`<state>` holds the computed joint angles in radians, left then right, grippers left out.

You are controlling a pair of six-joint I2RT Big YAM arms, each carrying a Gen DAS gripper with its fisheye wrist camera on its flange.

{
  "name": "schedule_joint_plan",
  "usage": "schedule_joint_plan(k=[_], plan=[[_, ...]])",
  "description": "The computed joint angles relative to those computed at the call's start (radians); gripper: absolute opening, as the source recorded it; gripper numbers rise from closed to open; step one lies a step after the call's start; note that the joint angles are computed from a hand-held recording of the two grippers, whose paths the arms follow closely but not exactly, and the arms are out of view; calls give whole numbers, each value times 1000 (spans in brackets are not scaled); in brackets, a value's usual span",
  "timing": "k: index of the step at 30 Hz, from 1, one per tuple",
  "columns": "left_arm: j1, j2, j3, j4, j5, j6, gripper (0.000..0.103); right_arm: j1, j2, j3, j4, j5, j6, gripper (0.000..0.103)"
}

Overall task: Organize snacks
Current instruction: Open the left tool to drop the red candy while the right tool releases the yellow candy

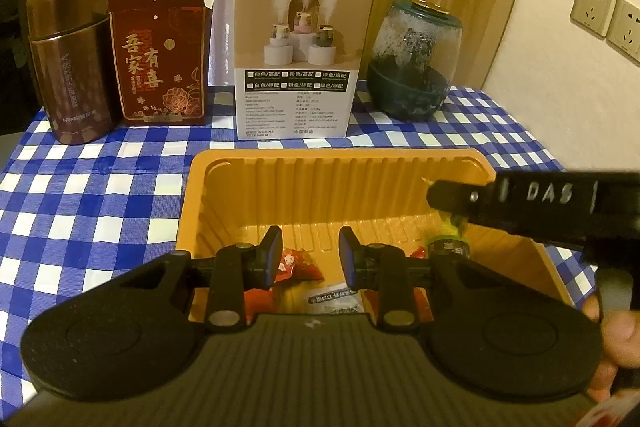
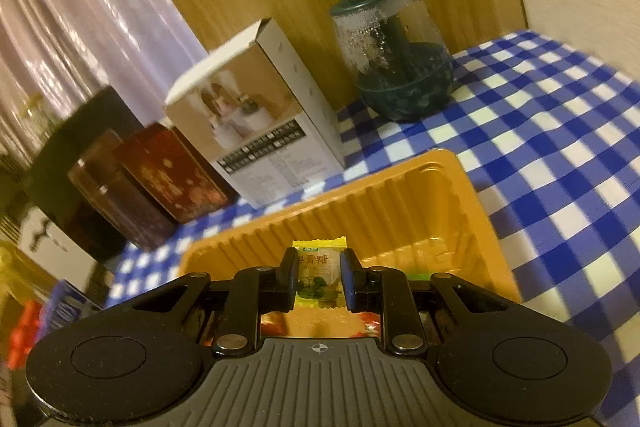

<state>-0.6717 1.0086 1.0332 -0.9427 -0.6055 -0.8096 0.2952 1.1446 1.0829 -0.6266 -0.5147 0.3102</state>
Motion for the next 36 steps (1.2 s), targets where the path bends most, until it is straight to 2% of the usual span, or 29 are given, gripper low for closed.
schedule_joint_plan(k=[1, 2, 3, 6, 12, 16, 20, 23, 30, 36], plan=[[-1, 1, 1, -1, -2, 0, 27, -6, -1, -4, 15, -18, 22, 38], [0, 0, 0, -2, -2, -1, 27, -9, -5, -8, 28, -17, 37, 62], [1, -1, 0, -2, -1, -1, 27, -11, -11, -15, 45, -9, 51, 71], [-3, 1, 1, -8, -5, -4, 27, -17, -12, -15, 57, -9, 58, 71], [-9, 7, 3, -10, -10, 0, 34, -22, -10, -7, 33, 21, 46, 71], [-11, 13, 6, -20, -15, 4, 35, -24, -7, -3, 9, 35, 23, 71], [-15, 11, 8, -37, -27, -4, 43, -27, -3, 5, -22, 50, -2, 71], [-23, 10, 10, -49, -43, -14, 54, -31, -9, 5, -30, 59, -15, 71], [-66, -2, 22, -89, -116, -50, 90, -33, -61, -3, -42, 122, -80, 72], [-117, -10, 42, -162, -185, -107, 102, -60, -122, -41, -56, 166, -152, 82]])
